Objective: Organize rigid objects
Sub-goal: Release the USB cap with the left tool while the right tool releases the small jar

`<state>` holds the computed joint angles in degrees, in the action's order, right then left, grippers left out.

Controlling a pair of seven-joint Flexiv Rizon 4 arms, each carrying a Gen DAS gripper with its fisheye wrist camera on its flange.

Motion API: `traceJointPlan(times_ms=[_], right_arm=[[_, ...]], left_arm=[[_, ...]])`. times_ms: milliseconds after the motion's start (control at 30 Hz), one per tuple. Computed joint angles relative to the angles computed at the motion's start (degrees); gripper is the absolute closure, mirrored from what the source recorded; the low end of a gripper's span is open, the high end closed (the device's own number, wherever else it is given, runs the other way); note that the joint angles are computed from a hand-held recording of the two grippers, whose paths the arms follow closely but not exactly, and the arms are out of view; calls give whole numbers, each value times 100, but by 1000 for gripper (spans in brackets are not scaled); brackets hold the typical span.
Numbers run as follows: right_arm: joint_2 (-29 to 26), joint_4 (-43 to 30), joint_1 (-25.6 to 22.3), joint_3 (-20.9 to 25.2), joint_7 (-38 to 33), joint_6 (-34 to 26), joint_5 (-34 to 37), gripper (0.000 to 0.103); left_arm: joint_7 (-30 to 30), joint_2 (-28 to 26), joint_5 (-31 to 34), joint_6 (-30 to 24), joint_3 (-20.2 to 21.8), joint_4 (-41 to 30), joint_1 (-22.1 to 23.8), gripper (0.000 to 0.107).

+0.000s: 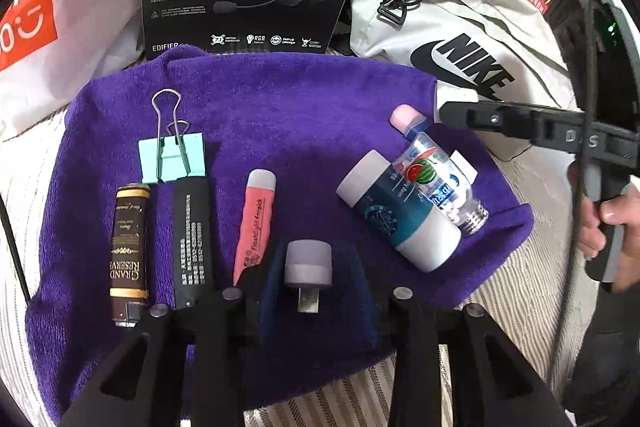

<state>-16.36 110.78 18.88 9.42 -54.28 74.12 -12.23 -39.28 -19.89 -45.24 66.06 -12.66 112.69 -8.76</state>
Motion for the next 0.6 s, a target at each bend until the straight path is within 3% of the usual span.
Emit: traceJointPlan(times_ms=[100,167,300,467,600], right_arm=[[-12,18,67,-95,75,-69,-183,69],[5,52,68,-113,104,-67,-239,69],[-20,-8,37,-77,90,-80,-208,69],[-274,-385,-16,44,-154,-145,-8,69],[-596,-867,-20,135,-408,-449,177,69]], left_arm=[[-100,61,156,-88,91,22,-16,67],[-268,138,417,-151,209,29,-58,54],[-358,397,606,50,309,219,-86,39],[-463,650,718,158,392,363,-41,32],[-629,686,945,178,521,334,-30,31]])
